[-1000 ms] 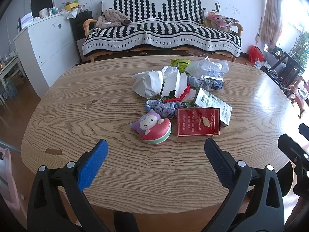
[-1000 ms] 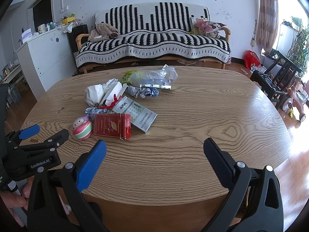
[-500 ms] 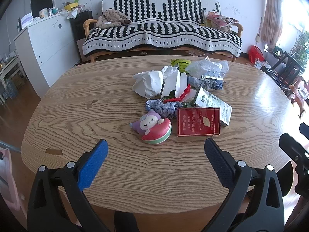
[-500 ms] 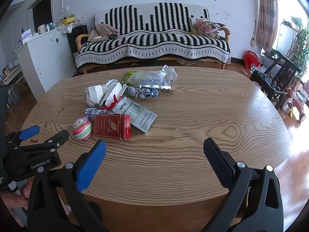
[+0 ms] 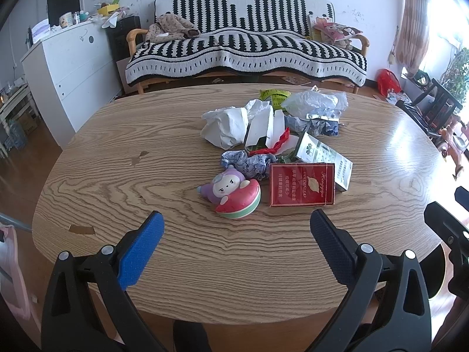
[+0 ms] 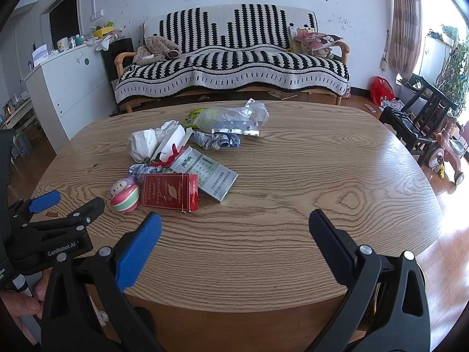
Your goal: Collect trash
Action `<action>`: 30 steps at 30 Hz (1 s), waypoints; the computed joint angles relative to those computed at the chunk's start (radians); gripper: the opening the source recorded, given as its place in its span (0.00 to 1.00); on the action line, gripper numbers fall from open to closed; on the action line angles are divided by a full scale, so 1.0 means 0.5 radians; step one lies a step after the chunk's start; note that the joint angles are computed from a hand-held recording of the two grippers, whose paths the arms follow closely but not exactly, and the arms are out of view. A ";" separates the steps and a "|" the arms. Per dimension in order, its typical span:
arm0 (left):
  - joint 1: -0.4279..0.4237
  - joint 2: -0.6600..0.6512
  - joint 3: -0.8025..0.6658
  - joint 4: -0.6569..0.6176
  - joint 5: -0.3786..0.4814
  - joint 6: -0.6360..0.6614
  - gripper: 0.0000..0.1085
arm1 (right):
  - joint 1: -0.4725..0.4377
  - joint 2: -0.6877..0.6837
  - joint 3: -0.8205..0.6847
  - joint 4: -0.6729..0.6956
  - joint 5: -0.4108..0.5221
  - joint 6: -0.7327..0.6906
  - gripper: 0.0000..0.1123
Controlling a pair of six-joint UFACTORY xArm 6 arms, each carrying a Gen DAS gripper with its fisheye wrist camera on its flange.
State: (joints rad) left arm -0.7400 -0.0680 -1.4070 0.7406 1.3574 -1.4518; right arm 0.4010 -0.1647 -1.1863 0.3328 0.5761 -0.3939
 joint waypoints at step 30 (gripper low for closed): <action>0.249 -0.222 0.409 -0.266 -0.295 0.207 0.89 | 0.058 0.341 -0.277 0.188 0.193 -0.069 0.87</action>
